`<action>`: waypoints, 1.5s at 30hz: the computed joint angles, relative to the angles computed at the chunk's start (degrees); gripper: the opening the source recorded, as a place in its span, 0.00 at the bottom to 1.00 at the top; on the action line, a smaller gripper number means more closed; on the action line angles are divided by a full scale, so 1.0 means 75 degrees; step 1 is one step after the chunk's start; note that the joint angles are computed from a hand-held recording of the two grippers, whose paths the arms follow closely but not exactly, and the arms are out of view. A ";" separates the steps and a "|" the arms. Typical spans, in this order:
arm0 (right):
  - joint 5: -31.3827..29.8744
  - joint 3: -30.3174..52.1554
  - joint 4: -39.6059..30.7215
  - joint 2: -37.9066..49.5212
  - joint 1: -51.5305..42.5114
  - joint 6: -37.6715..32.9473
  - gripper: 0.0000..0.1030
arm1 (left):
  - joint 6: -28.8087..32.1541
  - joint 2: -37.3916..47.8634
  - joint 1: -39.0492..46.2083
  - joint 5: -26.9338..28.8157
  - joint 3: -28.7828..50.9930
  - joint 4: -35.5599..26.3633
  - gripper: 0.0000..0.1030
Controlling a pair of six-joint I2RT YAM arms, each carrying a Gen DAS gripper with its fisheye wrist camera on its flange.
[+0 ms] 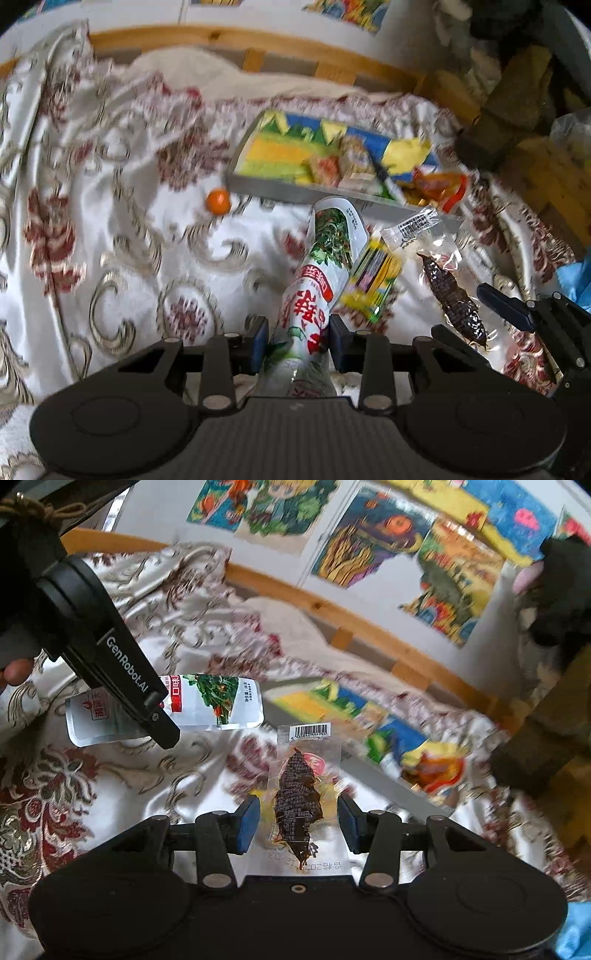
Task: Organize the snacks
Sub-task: 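Lift the vegetable bag and jerky pack over the dinosaur tray with both tools, then lower both packs into the tray and open both tools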
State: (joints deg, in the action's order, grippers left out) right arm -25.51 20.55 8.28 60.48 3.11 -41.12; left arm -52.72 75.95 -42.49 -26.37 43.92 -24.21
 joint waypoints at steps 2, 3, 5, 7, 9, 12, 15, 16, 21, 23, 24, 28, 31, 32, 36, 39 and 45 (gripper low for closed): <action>-0.0150 0.0033 0.0136 -0.0052 -0.0151 0.0053 0.47 | 0.0075 -0.0013 -0.0018 -0.0211 0.0120 0.0157 0.36; -0.0239 0.0087 0.0285 0.0009 -0.0240 0.0096 0.47 | 0.0149 0.0000 0.0022 -0.0263 0.0204 0.0268 0.36; -0.0371 0.0254 0.0603 0.0267 -0.0385 0.0146 0.47 | 0.0256 0.0117 0.0079 -0.0442 0.0439 0.0446 0.36; -0.0442 0.0422 0.1057 0.0624 -0.0463 0.0157 0.47 | 0.0481 0.0284 0.0232 -0.0506 0.0693 0.0708 0.36; -0.0524 0.0594 0.1734 0.1115 -0.0569 0.0233 0.47 | 0.0842 0.0568 0.0496 -0.0417 0.1026 0.1074 0.36; -0.0735 0.0917 0.2712 0.1997 -0.0777 0.0621 0.47 | 0.1169 0.1126 0.0855 -0.0291 0.1562 0.1536 0.36; -0.0846 0.1327 0.3620 0.2971 -0.0898 0.0883 0.47 | 0.1514 0.1909 0.1249 -0.0118 0.2302 0.1967 0.36; -0.0872 0.1520 0.3950 0.3357 -0.0893 0.0917 0.47 | 0.1619 0.2153 0.1362 -0.0054 0.2535 0.2061 0.37; -0.0634 0.2712 0.4432 0.4965 -0.0618 0.1151 0.47 | 0.2052 0.3541 0.1960 0.0168 0.3812 0.2314 0.37; -0.0405 0.3284 0.4342 0.5584 -0.0434 0.1277 0.47 | 0.1990 0.4098 0.2207 0.0297 0.4306 0.2312 0.37; -0.0296 0.3570 0.4349 0.5906 -0.0358 0.1340 0.47 | 0.1913 0.4412 0.2329 0.0358 0.4593 0.2293 0.37; 0.0162 0.4678 0.3930 0.6857 -0.0113 0.1694 0.47 | 0.1570 0.5493 0.2708 0.0494 0.5643 0.2020 0.37; 0.0299 0.5381 0.3415 0.7361 -0.0033 0.2006 0.47 | 0.1467 0.6188 0.2894 0.0590 0.6382 0.1671 0.37; 0.0364 0.5524 0.3392 0.7505 0.0017 0.2014 0.47 | 0.1487 0.6450 0.2938 0.0598 0.6660 0.1529 0.37; 0.0560 0.6083 0.3083 0.7966 0.0212 0.2210 0.47 | 0.1504 0.6972 0.3023 0.0663 0.7172 0.1235 0.37; 0.0634 0.6318 0.2898 0.8172 0.0315 0.2180 0.47 | 0.1566 0.7243 0.3055 0.0681 0.7406 0.1091 0.37; 0.0794 0.6580 0.2384 0.8205 0.0418 0.2194 0.47 | 0.1525 0.7509 0.3050 0.0691 0.7590 0.0853 0.38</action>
State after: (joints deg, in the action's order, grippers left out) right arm -19.56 69.90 26.16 122.02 6.24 -24.67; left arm -41.28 132.26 -19.61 -21.18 100.85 -17.81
